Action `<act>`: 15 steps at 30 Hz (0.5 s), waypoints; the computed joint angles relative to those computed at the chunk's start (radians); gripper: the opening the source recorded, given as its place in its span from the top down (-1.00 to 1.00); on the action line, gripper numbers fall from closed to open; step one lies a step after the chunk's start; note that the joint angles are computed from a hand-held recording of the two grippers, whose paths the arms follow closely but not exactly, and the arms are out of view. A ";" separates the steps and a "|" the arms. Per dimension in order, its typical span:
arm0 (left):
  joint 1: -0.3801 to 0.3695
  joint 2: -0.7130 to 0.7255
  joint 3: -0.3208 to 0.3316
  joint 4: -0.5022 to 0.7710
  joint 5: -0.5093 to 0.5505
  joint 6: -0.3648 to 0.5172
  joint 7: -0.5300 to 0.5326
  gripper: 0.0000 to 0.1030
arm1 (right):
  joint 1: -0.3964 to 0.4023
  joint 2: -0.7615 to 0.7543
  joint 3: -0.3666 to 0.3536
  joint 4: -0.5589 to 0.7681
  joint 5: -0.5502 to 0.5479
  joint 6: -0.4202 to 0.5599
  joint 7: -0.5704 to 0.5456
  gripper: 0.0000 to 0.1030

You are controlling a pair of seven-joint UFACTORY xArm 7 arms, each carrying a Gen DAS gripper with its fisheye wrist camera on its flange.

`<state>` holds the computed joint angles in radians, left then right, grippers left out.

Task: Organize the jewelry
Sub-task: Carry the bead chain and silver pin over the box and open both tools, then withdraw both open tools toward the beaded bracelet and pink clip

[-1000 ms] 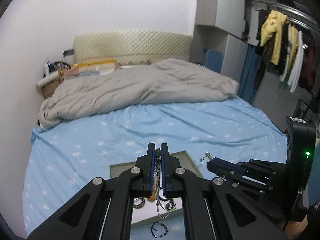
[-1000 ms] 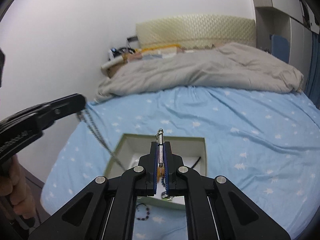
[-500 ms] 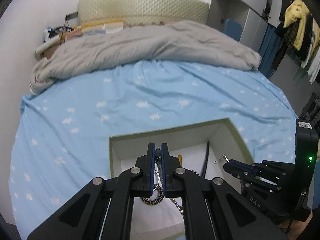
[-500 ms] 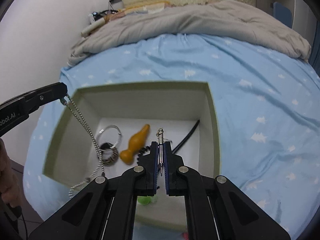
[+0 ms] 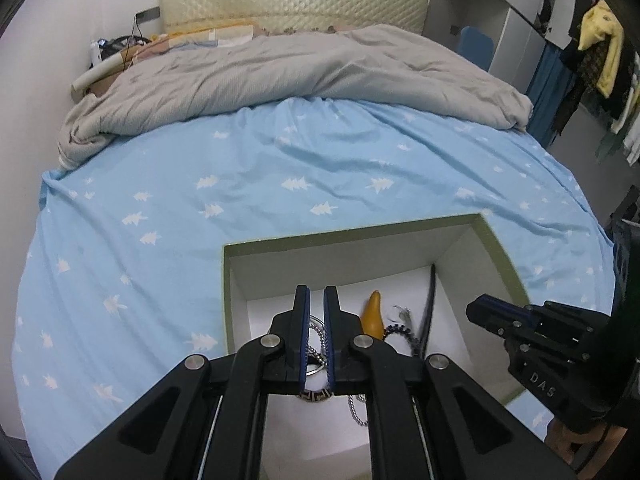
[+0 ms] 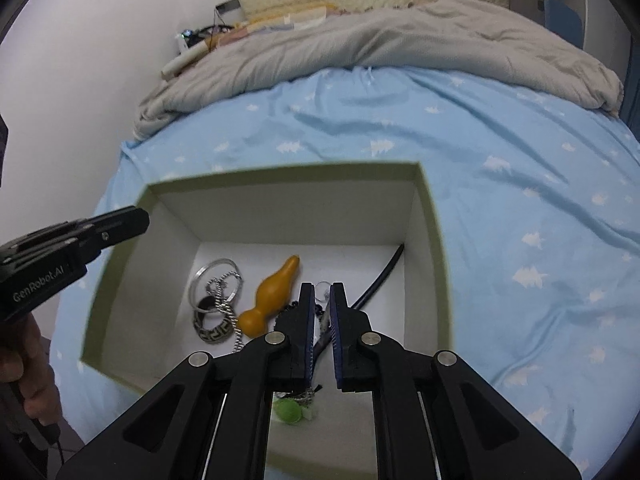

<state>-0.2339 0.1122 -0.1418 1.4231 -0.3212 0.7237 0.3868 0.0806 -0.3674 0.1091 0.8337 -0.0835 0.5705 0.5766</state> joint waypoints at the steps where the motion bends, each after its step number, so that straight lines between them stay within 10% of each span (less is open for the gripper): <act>1: 0.002 -0.015 0.000 -0.007 -0.009 0.003 0.006 0.88 | -0.002 -0.008 0.004 0.002 -0.004 0.001 0.006 0.81; 15: -0.015 -0.343 0.076 -0.179 -0.153 0.076 0.057 0.85 | -0.015 -0.327 0.126 -0.038 -0.110 0.109 0.137 0.54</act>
<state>-0.2494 -0.2304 -0.0654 1.2439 -0.4745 0.7993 0.4441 0.0654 -0.6943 0.2350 0.7955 -0.1930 0.6790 0.7138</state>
